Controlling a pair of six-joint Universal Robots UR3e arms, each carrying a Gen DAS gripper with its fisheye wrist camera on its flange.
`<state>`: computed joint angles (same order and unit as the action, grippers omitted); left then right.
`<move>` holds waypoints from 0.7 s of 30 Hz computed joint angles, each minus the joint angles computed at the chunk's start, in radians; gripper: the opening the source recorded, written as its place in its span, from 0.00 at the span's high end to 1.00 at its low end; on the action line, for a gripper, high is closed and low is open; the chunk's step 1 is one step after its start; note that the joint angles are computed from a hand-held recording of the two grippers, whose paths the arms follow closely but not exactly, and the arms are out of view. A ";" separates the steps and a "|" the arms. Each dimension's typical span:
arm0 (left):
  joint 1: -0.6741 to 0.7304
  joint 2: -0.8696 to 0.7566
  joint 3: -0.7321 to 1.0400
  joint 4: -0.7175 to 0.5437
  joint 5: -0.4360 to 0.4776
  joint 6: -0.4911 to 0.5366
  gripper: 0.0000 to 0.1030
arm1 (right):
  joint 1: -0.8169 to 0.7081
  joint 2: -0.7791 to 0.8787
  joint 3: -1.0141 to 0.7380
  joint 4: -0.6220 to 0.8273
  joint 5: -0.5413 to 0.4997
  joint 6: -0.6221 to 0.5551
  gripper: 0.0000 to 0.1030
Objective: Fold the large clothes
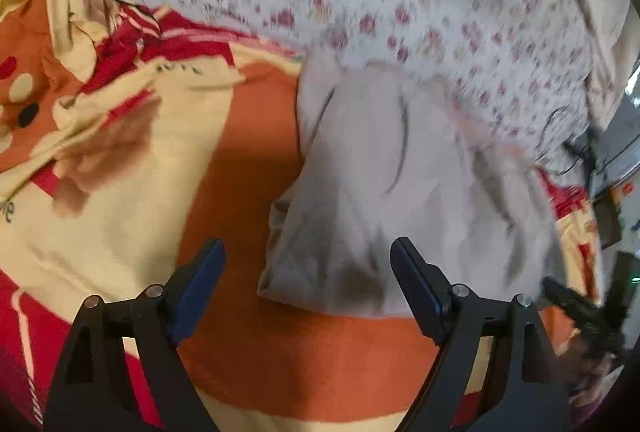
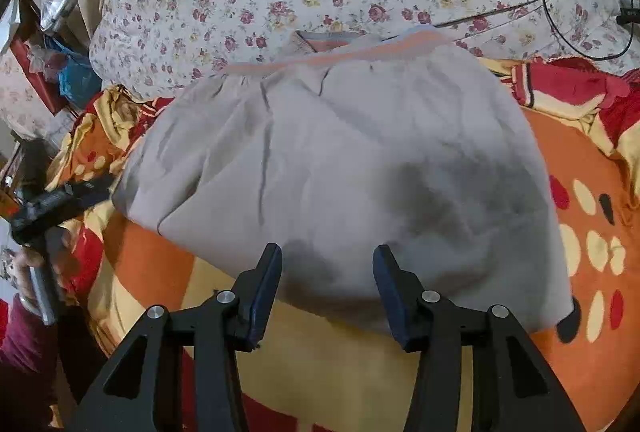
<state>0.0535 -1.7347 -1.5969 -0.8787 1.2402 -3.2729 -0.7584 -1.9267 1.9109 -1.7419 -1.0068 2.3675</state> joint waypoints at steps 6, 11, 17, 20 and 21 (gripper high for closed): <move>-0.107 -0.058 0.080 0.020 0.204 0.060 0.96 | 0.052 0.007 -0.001 -0.044 -0.039 0.000 0.53; -0.049 -0.053 0.086 0.000 0.285 0.021 1.00 | 0.038 0.093 -0.002 -0.041 -0.059 0.028 0.53; 0.035 0.044 -0.046 0.027 0.171 0.022 1.00 | 0.071 0.056 -0.014 -0.066 -0.092 0.030 0.53; -0.018 0.065 -0.045 0.056 0.242 0.024 0.84 | 0.069 0.039 -0.060 -0.019 -0.049 0.011 0.53; -0.031 0.061 -0.035 0.061 0.254 0.024 0.65 | 0.076 0.041 -0.076 -0.015 -0.032 0.015 0.53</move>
<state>0.0220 -1.6739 -1.6323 -0.8181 1.4944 -3.2485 -0.6822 -1.8858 1.8352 -1.7574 -1.0388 2.3825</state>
